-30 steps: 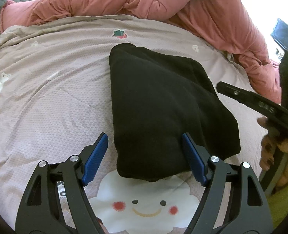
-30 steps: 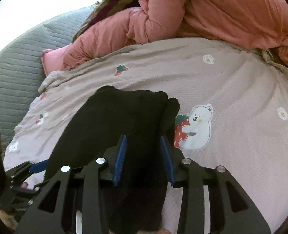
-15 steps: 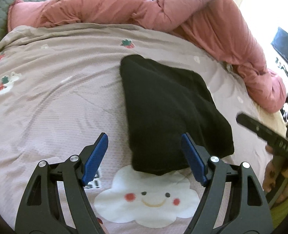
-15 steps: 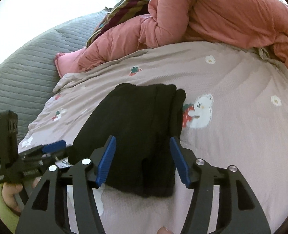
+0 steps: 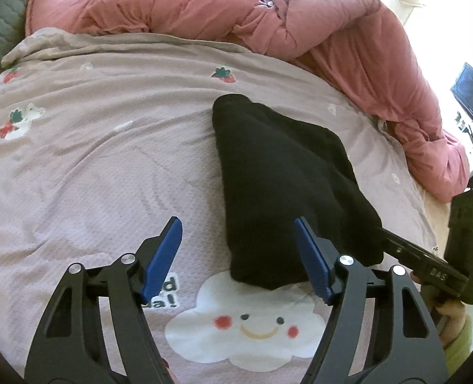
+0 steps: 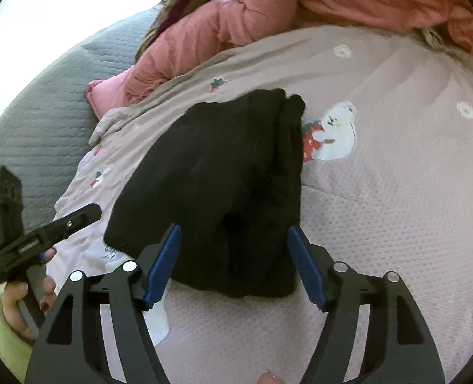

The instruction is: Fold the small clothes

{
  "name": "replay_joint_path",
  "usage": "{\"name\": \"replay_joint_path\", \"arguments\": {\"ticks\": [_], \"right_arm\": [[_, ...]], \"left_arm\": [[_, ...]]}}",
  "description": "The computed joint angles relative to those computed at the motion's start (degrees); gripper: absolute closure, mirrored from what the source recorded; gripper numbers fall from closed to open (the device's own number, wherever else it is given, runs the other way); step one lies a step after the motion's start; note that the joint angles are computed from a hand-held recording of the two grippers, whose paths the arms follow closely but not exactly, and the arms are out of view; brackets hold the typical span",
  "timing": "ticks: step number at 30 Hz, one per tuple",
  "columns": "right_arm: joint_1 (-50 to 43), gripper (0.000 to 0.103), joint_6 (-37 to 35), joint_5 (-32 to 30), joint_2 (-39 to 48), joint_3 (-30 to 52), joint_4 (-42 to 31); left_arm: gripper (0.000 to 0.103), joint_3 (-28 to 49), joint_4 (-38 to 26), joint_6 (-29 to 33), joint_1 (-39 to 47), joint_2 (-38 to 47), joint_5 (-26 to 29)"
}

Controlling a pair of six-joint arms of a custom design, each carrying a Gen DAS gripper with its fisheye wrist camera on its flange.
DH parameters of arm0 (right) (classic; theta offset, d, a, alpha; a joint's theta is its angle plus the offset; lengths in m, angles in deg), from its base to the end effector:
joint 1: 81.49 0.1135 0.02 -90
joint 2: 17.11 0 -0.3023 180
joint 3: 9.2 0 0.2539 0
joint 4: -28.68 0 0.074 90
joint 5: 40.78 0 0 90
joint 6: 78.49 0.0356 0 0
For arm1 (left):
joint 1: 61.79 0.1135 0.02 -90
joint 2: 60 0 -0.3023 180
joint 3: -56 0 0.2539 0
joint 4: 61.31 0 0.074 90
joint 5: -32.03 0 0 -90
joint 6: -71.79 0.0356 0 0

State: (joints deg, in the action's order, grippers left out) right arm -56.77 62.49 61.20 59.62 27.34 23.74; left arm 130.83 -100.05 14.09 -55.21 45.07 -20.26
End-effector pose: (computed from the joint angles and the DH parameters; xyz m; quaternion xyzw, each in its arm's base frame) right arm 0.2041 0.0858 0.1668 0.2476 0.8862 0.1567 0.3589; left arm 0.3548 0.0190 0.1822 0.2646 0.8940 -0.2422 0.2685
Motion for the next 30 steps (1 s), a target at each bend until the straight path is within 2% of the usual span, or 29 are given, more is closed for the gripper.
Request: {"name": "replay_joint_path", "arguments": {"ticks": [2, 3, 4, 5, 6, 7, 8, 10, 13, 16, 18, 21, 23, 25, 30], "right_arm": [[-1.9, 0.035, 0.6, -2.3, 0.7, -0.7, 1.8], [-3.0, 0.039, 0.1, -4.2, 1.3, -1.2, 3.6], [-3.5, 0.053, -0.1, -4.8, 1.8, -1.4, 4.5], [-4.1, 0.06, -0.5, -5.9, 2.2, -1.4, 5.2], [-4.6, 0.074, -1.1, -7.2, 2.5, -1.4, 6.0], [-4.5, 0.079, -1.6, -7.2, 2.3, -1.1, 5.7], [-4.3, 0.081, -2.3, -6.8, 1.9, -0.3, 4.4], [-3.1, 0.084, -3.8, -4.6, -0.8, 0.9, 0.7], [-1.1, 0.085, -5.8, -0.7, -5.7, 2.7, -5.9], [0.0, 0.084, -6.1, 1.4, -4.4, 3.6, -9.5], [-0.5, 0.082, -5.5, 0.1, -0.9, 2.9, -7.3], [-0.5, 0.068, -3.0, 1.0, 1.9, 0.8, -3.8], [-0.5, 0.067, -2.1, 1.1, 2.1, -0.3, -1.9], [0.6, 0.054, -1.8, 3.9, 2.7, 0.7, -4.0], [1.1, 0.054, -1.7, 5.1, 4.0, 0.9, -3.7]], "left_arm": [[0.039, -0.5, 1.0, -0.6, -1.2, -0.3, -0.9], [0.039, -0.8, 1.7, -1.1, -2.3, -0.3, -1.9], [0.04, -1.1, 2.5, -1.5, -2.9, -0.3, -2.7], [0.04, -1.4, 3.4, -2.1, -3.9, -0.1, -3.9], [0.04, -1.6, 4.0, -2.4, -4.5, 0.1, -4.8], [0.04, -1.7, 4.5, -2.8, -5.2, 0.4, -5.5], [0.042, -1.7, 4.6, -2.9, -5.6, 0.7, -5.9], [0.057, -1.7, 4.1, -2.7, -6.5, 0.8, -6.3], [0.061, -3.9, 5.2, -1.3, -7.3, -1.6, -6.7], [0.055, -4.5, 5.5, -1.1, -7.2, -1.3, -7.3], [0.055, -5.2, 6.6, -1.0, -7.5, -0.5, -8.3], [0.053, -5.8, 7.5, -0.6, -7.6, 0.1, -8.7], [0.052, -5.5, 7.1, -0.3, -7.3, 0.4, -8.4], [0.052, -5.4, 7.3, -0.2, -7.2, 0.6, -8.3], [0.051, -5.6, 7.5, 0.0, -6.7, 1.1, -7.4]]}}
